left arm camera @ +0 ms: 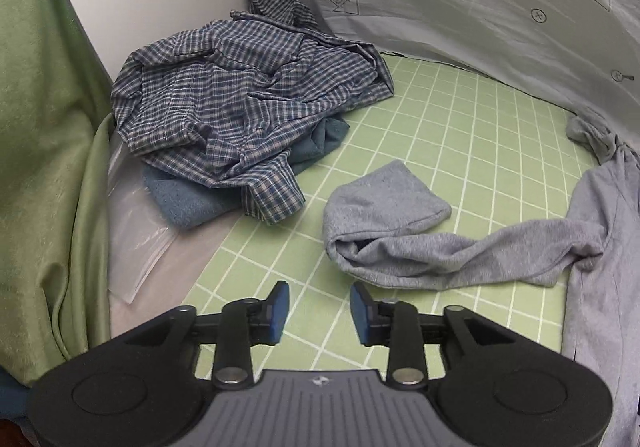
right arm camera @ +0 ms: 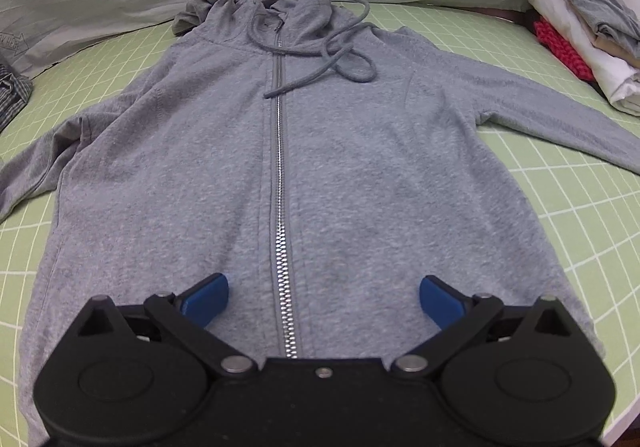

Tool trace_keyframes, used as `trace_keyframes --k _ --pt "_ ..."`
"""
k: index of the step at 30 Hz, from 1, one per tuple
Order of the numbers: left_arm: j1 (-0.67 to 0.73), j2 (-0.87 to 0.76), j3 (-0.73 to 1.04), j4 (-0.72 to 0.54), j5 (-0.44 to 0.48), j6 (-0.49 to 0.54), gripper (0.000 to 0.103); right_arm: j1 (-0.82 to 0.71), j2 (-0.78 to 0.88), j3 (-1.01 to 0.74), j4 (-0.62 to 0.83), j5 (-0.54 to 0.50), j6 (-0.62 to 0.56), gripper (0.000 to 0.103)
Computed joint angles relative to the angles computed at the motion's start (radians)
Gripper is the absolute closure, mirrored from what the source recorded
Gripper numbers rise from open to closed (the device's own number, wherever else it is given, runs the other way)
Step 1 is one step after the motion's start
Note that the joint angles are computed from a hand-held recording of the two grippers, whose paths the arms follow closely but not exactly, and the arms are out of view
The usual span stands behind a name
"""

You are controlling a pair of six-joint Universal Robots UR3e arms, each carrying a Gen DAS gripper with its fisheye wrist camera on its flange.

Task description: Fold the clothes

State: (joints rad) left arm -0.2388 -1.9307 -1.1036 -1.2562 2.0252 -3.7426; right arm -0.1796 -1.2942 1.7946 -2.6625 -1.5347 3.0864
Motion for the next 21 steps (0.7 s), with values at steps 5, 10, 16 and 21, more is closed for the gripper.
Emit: trace_keyframes --k 5,10,16,21 --pt "0.067 -0.001 -0.046 0.100 -0.096 0.140 0.039 0.043 -0.025 -0.003 0.043 -0.052 0.101 0.000" --pt "0.139 -0.054 0.009 0.118 -0.164 0.301 0.028 0.140 0.000 -0.026 0.059 -0.163 0.244 0.000" --pt "0.211 -0.215 0.193 0.075 -0.297 0.435 0.027 0.190 0.044 -0.120 0.149 -0.203 0.305 0.000" --pt "0.216 -0.446 0.506 -0.058 -0.317 0.562 0.027 0.212 0.059 -0.146 0.178 -0.236 0.383 0.000"
